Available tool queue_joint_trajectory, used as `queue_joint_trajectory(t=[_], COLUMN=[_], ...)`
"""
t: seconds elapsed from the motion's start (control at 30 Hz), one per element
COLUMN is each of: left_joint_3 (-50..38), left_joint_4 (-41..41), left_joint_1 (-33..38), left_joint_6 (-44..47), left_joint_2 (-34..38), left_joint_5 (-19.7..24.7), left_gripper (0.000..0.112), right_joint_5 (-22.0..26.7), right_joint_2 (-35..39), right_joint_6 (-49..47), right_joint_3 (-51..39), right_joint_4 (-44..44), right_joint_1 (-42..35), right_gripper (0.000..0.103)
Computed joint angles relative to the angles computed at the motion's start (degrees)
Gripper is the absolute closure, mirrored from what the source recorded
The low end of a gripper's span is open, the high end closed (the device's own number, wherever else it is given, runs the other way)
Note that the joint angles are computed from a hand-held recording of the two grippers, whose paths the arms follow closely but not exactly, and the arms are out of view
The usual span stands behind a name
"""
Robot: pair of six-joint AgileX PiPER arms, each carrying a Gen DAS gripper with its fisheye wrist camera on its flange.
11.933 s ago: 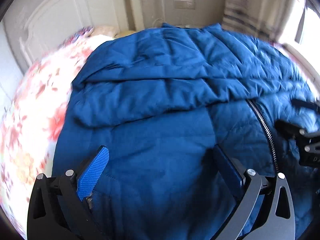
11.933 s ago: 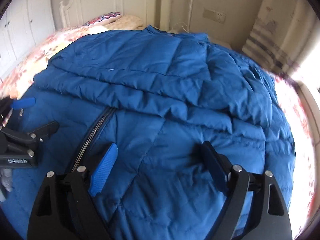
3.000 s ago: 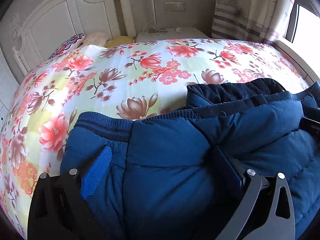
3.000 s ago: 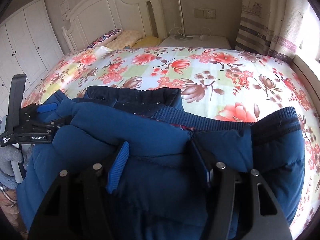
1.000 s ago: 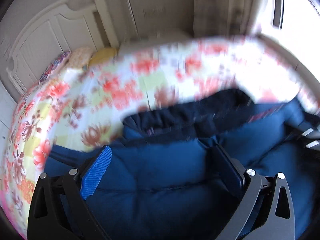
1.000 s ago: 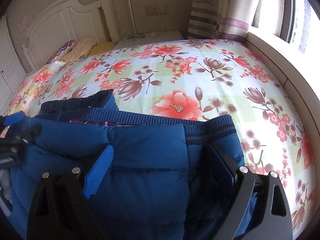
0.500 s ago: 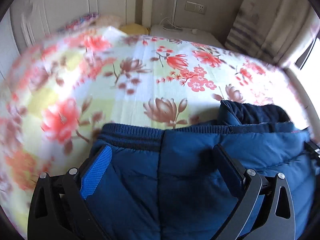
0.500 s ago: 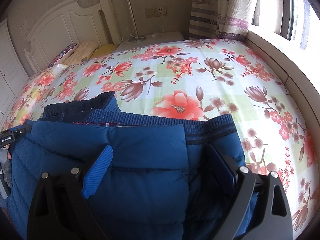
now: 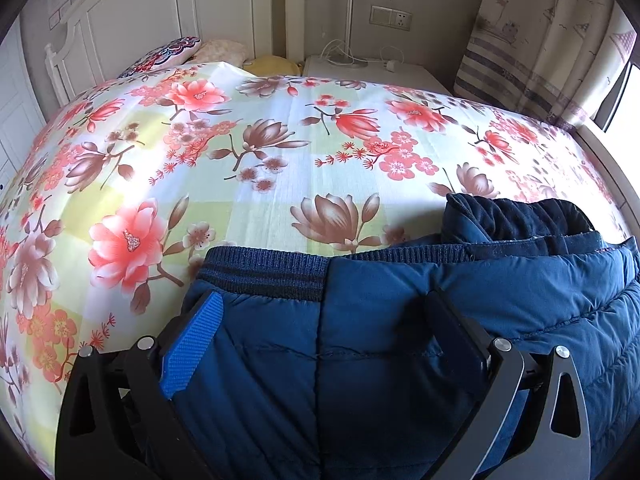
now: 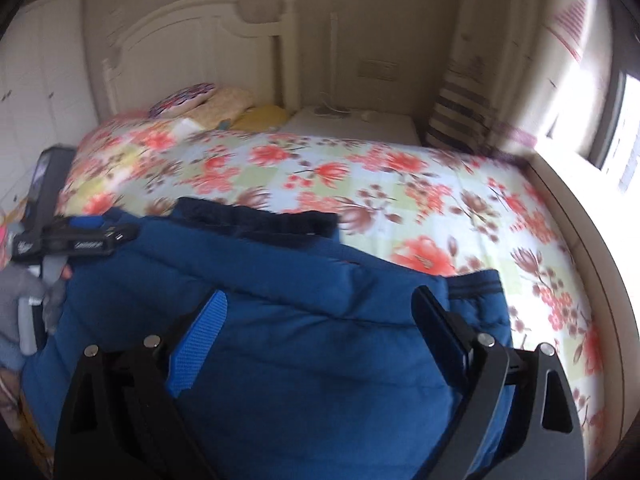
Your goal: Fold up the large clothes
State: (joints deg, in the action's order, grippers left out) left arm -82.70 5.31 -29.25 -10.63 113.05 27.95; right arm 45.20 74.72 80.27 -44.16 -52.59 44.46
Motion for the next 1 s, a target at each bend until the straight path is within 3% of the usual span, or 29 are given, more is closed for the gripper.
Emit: queue_joint_trajectory(t=[0.1,0.17,0.23,0.37,0.47,0.5,0.57,0.63,0.73,0.93,1.0], left_joint_3=[0.4,0.8,0.9,1.0,1.0,1.1,1.2,1.3,1.2,1.1,3.0], left_joint_4=[-0.9,-2.3,-3.1,-3.6,-4.7,-4.7,-4.8,-4.8,-4.1,-3.0,5.8], left_joint_1=[0.2,0.5,0.7,0.9,1.1,1.1,1.2,1.2,1.1,0.8,-0.4], left_joint_6=[0.7,1.7,2.4,2.8,3.7,3.7,3.8,3.8,3.2,2.1,-6.8], left_joint_2=[-0.1,-0.3,-0.4,-0.5,-0.6,-0.7,-0.7,-0.7,-0.6,-0.7,-2.5], left_joint_5=[-0.6,-1.1,-1.3,-1.2,-1.2,-1.3,-1.4,-1.5,-1.5,-1.3,-2.5], left_gripper=[0.014,0.014,0.014,0.014,0.014,0.014,0.014,0.014,0.014,0.014,0.014], right_joint_5=[-2.7,-5.7,-6.8,-1.7,-0.3,-3.3,-14.2,-19.0,-11.7,-14.7,-12.3], right_joint_2=[9.3,9.4,7.3,-1.9,-10.0,-12.0,-16.1,-16.5,-11.6,-12.6,-14.0], right_joint_6=[-2.2,-0.1,-2.0,1.8,5.2,3.9,-1.4,-5.1,3.4,3.2,2.7], right_joint_3=[-2.4,-1.0,-0.1,5.1,11.9,14.7,19.9,21.1,18.2,19.4,19.4], right_joint_4=[1.9,1.3,3.7,2.5,1.7,2.9,9.7,11.7,3.7,4.2,4.7], right_joint_1=[1.4,0.0,-1.4,-1.0,-5.9,-11.1,-22.2,-26.0,-18.6,-20.2,-18.7], right_gripper=[0.009,0.006,0.006,0.006,0.006,0.006,0.005,0.006,0.006,0.005,0.005])
